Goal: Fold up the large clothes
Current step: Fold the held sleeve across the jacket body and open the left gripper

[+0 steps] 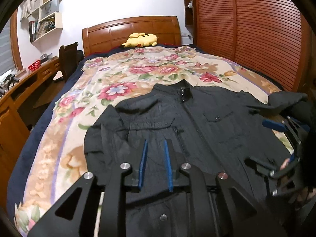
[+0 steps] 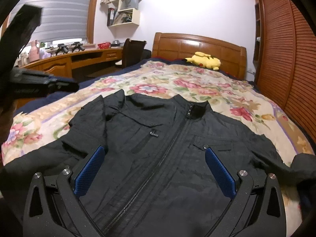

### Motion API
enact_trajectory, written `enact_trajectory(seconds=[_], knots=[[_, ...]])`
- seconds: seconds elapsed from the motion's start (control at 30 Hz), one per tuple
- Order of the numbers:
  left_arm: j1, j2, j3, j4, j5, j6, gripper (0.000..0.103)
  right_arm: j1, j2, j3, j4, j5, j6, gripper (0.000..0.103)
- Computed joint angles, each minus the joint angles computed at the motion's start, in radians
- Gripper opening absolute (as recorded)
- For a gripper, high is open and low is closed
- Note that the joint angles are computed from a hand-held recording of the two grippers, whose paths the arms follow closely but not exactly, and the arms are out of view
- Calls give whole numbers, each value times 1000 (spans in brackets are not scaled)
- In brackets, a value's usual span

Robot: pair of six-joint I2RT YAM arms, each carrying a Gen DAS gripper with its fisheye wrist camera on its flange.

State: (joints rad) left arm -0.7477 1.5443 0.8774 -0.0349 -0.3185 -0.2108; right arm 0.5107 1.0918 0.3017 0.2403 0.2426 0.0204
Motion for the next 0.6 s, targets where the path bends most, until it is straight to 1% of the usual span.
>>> enact_trajectory(seconds=[0.07,0.13,0.17,0.3,0.37,0.43,0.47,0.53,0.57,0.6], knots=[[-9,-19,-43,23,-13,2,21,-20,16,6,2,-50,10,103],[-2,-56,-104,52,2,10,30,-36,39,15,13,-99,13,102],[2,-81,-140,68,8,13,32,-38,53,19,20,-113,13,101],[25,-174,-264,127,42,12,45,-12,136,57,49,-166,20,89],[45,-221,-315,150,72,3,55,16,195,89,68,-165,8,84],[65,-266,-366,167,98,-16,57,34,277,148,66,-168,-12,76],[70,-291,-392,170,100,-21,58,39,303,168,63,-175,-9,74],[71,-310,-421,179,86,-18,58,41,363,214,56,-216,-3,67],[69,-321,-436,177,73,-17,58,47,397,238,56,-231,-1,65],[70,-333,-452,177,70,-17,58,56,428,259,55,-235,-3,60]])
